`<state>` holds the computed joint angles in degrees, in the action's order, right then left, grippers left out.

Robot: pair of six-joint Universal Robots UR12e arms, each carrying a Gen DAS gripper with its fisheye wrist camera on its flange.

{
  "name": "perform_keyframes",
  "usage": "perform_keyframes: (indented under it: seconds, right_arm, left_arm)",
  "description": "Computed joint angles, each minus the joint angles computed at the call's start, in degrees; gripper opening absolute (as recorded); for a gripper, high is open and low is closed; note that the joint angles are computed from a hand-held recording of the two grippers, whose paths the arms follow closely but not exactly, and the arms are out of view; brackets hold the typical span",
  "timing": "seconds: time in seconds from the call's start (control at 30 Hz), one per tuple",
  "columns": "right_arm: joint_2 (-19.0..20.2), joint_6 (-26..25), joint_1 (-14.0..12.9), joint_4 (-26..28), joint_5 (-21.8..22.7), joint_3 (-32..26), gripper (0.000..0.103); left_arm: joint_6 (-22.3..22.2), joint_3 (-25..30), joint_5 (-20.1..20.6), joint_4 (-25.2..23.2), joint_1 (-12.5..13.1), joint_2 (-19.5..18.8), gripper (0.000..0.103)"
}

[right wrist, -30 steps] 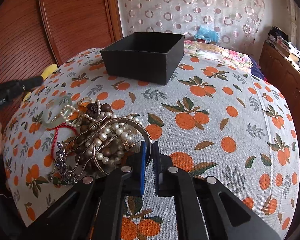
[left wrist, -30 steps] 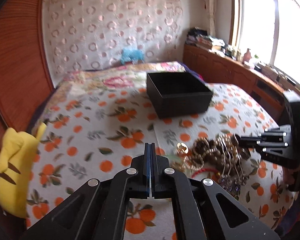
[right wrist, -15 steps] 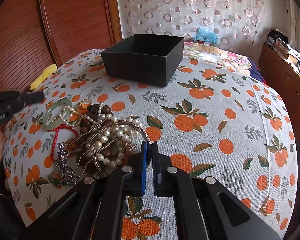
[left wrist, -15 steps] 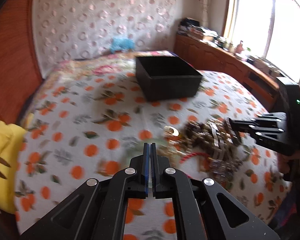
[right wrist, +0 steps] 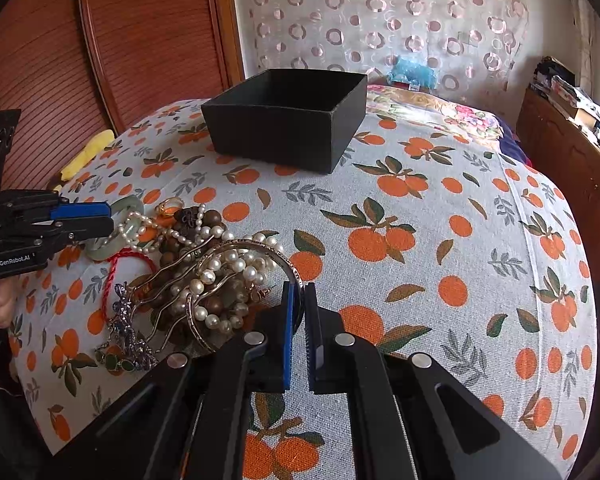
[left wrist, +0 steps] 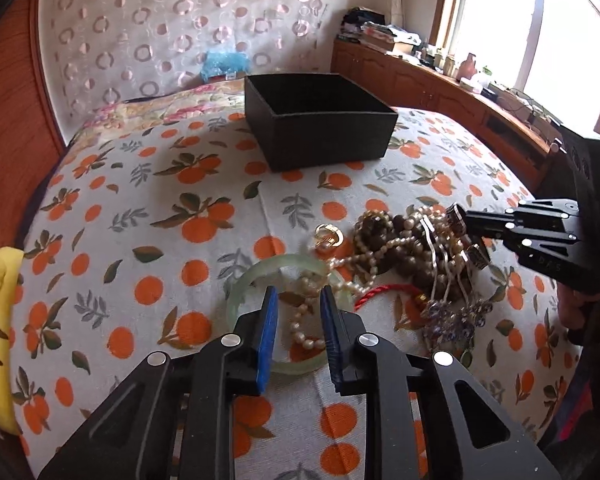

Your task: Organize jewelry

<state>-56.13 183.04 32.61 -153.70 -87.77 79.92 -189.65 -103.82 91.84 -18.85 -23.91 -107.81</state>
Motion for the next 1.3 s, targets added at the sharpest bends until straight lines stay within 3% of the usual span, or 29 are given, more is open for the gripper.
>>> perform_keyframes:
  seconds: [0.07,0.23,0.27,0.3,0.37,0.83,1.3]
  right_arm:
    - [0.01,-0.11,-0.02,0.03,0.02,0.0,0.006]
    - [0.04,-0.29,-0.02,0.06,-0.09,-0.05,0.006]
    - [0.04,-0.31,-0.01,0.02,-0.09,-0.02,0.006]
    - [0.05,-0.42,0.0,0.07,-0.15,-0.05,0.006]
    - [0.05,-0.81,-0.01,0.27,-0.21,-0.13,0.006]
    - [-0.41,-1.5,0.06,-1.28,-1.26,-0.12,0.005]
    - [0.97,-3.43,0.31,-1.02,-2.08,-4.67,0.005]
  left_arm:
    - [0.71,0.31,-1.17,-2.21,0.24,-0.04,0.02]
    - [3.29,1.27,1.82,-3.46,-0.66,-0.75,0.019]
    - [3.54,1.4,2.2,-3.41,-0.75,-0.87,0.016]
    - [3.88,1.43,2.86,-3.03,-0.85,-1.04,0.004]
    - [3.68,1.33,2.27,-2.72,-0.64,-0.98,0.004]
    - [2.2,1.49,5.68,9.56,-1.16,1.8,0.004]
    - [3.89,7.31,7.81,12.91,-1.18,0.99,0.004]
